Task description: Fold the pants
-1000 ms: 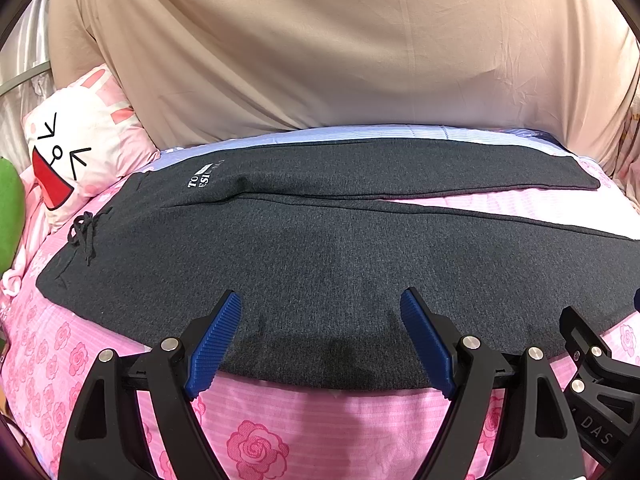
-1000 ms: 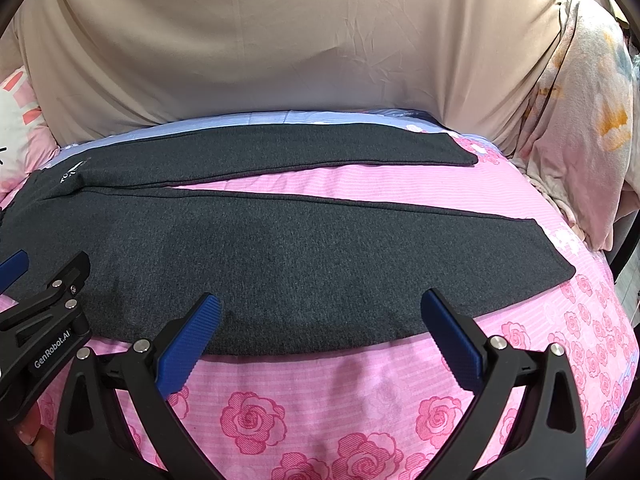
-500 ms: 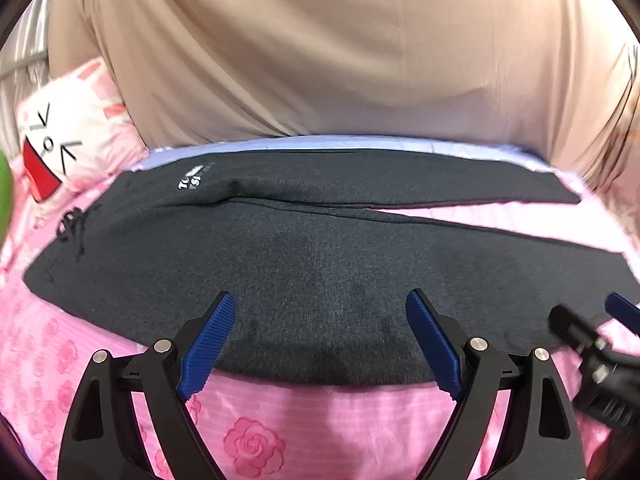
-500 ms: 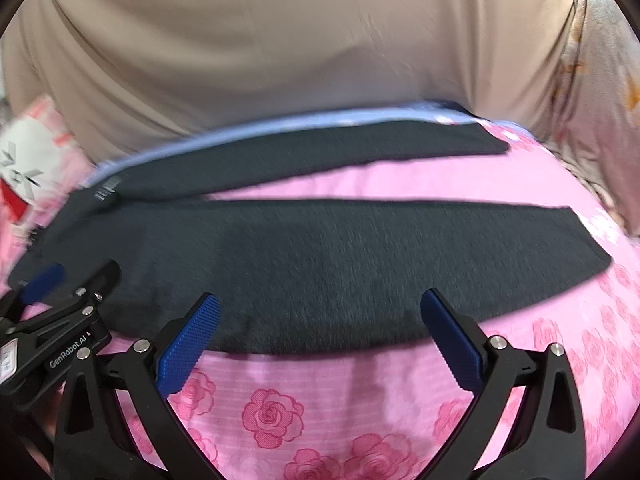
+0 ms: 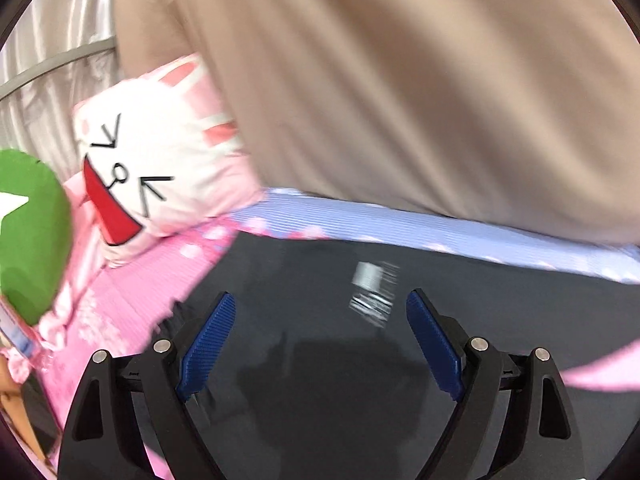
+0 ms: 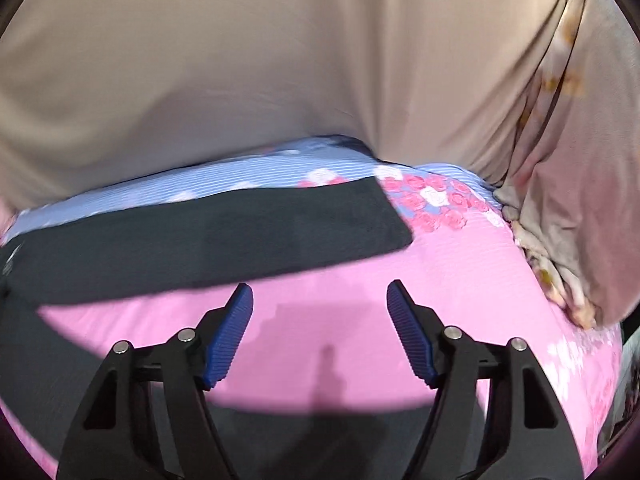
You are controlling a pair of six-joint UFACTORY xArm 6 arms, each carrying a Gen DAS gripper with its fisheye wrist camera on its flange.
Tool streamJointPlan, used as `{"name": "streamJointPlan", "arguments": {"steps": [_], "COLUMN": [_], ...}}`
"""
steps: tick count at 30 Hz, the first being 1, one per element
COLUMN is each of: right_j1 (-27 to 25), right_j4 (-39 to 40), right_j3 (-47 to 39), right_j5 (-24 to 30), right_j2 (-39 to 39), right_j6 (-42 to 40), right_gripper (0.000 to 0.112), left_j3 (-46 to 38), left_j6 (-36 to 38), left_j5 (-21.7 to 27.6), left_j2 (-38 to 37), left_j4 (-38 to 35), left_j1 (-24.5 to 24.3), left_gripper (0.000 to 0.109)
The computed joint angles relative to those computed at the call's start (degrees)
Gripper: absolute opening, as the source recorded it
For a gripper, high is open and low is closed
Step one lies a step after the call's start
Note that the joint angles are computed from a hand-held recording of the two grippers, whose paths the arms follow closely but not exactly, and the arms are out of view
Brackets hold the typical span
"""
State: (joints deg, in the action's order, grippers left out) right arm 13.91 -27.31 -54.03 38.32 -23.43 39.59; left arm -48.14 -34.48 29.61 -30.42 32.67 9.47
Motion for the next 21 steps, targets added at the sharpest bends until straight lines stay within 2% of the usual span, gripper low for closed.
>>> {"name": "streamJointPlan", "arguments": {"steps": [1,3,6,8,9,14,15,16,17,18,19,20,21], "right_j1": [-1.69,-5.38,-8.52,-9.05,-9.41,-9.36,-9.37,-9.29,-9.31,-9.40,-9.53,-9.19,-8.82], "right_j4": [1.42,7.39,11.52,10.50,11.46,11.73,12.20,12.56,13.65,16.08,17.95,17.43,16.25], "right_j3": [-1.62,-5.09,-11.25,-15.13,-16.70,-21.13,-21.56,-21.36,-21.21,-21.02,-21.58,-21.65,-21.65], "right_j5": [-0.73,-2.67,-3.32,-2.35,-2.40,-2.17,-2.41,-2.79,-3.17,-3.72,-3.43,-2.85,-2.49], "right_j2": [2.50,7.99,15.87,20.10,21.92,27.08,27.45,27.17,26.97,26.75,27.05,26.83,26.64], "right_j6": [-1.19,-6.02,-10.23,-9.84,-10.78,-11.84,-12.35,-12.82,-13.80,-15.56,-16.90,-16.83,-16.34], "right_gripper": [0.068,0.068,0.068,0.068,0.070,0.074,0.066,0.050,0.040,0.020,0.012,0.010,0.009], "left_j3": [-2.52,-8.18,-14.97,-20.97,-23.12,-32.80,-34.45,-36.59,-38.99,-39.66,-40.04,-39.81,-39.66], "left_j6": [1.32,-1.50,1.75,7.04,7.13,2.48,2.56,3.16,3.32,3.14,3.60,3.70,4.26], "left_j5": [-0.29,1.73,1.05,2.09,3.17,6.91,7.86,9.58,11.57,11.95,11.61,10.67,9.76], "left_j2": [3.55,10.44,19.06,25.82,28.03,38.50,40.06,41.95,44.13,45.01,45.76,45.89,45.96], "left_j4": [-0.70,1.97,-3.25,-9.59,-9.77,-10.89,-11.94,-13.77,-15.81,-17.46,-19.87,-20.38,-20.15], "left_j1": [1.81,4.45,8.27,10.07,10.35,12.40,12.76,13.30,14.02,14.64,15.33,15.59,15.63], "left_gripper": [0.085,0.085,0.085,0.085,0.085,0.085,0.085,0.085,0.085,0.085,0.087,0.085,0.072]}}
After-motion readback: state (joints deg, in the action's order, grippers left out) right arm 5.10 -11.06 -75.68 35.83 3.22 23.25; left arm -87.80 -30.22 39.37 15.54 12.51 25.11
